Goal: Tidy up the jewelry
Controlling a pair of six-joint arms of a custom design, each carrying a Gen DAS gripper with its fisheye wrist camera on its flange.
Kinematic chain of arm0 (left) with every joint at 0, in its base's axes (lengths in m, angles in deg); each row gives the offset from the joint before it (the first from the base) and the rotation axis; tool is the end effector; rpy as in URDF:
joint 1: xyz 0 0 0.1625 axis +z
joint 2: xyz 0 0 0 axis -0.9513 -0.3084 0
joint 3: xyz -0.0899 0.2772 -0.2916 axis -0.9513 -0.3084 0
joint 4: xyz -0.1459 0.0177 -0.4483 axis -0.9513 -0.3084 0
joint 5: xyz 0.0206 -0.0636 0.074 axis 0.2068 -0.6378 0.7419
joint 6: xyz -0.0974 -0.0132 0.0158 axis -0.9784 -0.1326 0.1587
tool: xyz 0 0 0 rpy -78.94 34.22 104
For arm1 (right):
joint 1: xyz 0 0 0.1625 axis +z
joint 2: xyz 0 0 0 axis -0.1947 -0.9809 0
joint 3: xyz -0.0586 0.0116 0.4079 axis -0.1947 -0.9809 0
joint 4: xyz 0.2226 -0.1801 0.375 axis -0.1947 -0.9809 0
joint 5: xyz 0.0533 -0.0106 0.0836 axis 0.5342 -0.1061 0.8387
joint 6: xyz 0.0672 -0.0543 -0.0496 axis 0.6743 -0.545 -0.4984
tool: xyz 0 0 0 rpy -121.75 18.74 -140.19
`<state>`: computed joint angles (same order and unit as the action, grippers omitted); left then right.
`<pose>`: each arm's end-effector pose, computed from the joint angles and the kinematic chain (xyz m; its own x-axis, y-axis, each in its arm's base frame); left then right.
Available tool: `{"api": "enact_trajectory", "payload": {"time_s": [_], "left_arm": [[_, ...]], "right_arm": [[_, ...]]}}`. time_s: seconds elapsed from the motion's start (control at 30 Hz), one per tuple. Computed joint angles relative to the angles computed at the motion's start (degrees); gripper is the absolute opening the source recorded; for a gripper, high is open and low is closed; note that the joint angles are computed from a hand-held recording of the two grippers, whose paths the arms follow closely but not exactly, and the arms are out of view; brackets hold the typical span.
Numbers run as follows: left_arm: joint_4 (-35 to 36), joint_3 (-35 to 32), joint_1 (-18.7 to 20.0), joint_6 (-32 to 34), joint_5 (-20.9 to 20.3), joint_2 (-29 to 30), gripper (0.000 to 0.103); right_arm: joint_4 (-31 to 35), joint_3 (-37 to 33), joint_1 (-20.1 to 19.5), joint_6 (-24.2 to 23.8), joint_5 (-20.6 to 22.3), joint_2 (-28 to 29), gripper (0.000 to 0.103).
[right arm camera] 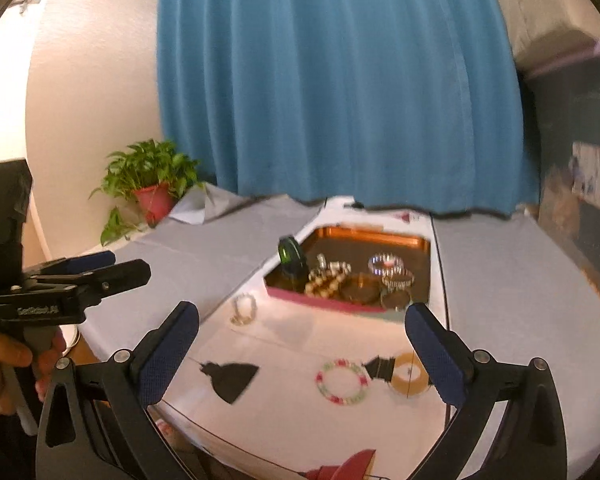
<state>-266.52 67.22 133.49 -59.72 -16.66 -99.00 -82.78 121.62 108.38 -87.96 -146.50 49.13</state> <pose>-0.0998 -0.6423 0.2245 -0.7540 -0.3711 -0.5420 0.3872 0.4154 -0.8231 0.2481 -0.7711 0.0317 -0.5209 -0.7724 0.3635 -0.8198 0.3339 -0.4653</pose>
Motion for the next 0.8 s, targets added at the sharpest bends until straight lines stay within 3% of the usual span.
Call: {"api": "enact_trajectory", "payload": {"time_s": [0.17,0.27,0.33,0.43,0.5,0.6,0.8], "left_arm": [[6.2,-2.3,4.0,-4.7,-4.1,0.3,0.1],[10.0,-4.5,6.2,-7.0,-6.7,1.2,0.087],[15.2,-6.2,7.7,-9.5,-7.4,1.8,0.067],[20.5,-7.9,8.9,-11.0,-7.7,2.5,0.054],[23.6,-9.4,9.5,-12.3,-7.4,3.2,0.05],[27.0,-11.5,10.3,-14.1,-7.8,4.0,0.048],[30.6,-13.2,11.5,-15.6,-9.4,4.1,0.039]], "right_arm": [[2.0,-5.1,-0.2,0.8,-0.3,3.5,0.092],[4.5,-9.2,0.0,1.4,-2.4,6.4,0.072],[8.5,-13.7,0.4,2.3,-7.1,9.3,0.054],[13.0,-19.3,1.0,2.4,-14.6,13.2,0.039],[15.0,-22.1,1.1,2.3,-18.6,15.3,0.031],[18.5,-25.2,0.7,4.4,-20.2,17.0,0.025],[13.4,-23.8,1.2,-3.4,-23.1,17.8,0.025]]}}
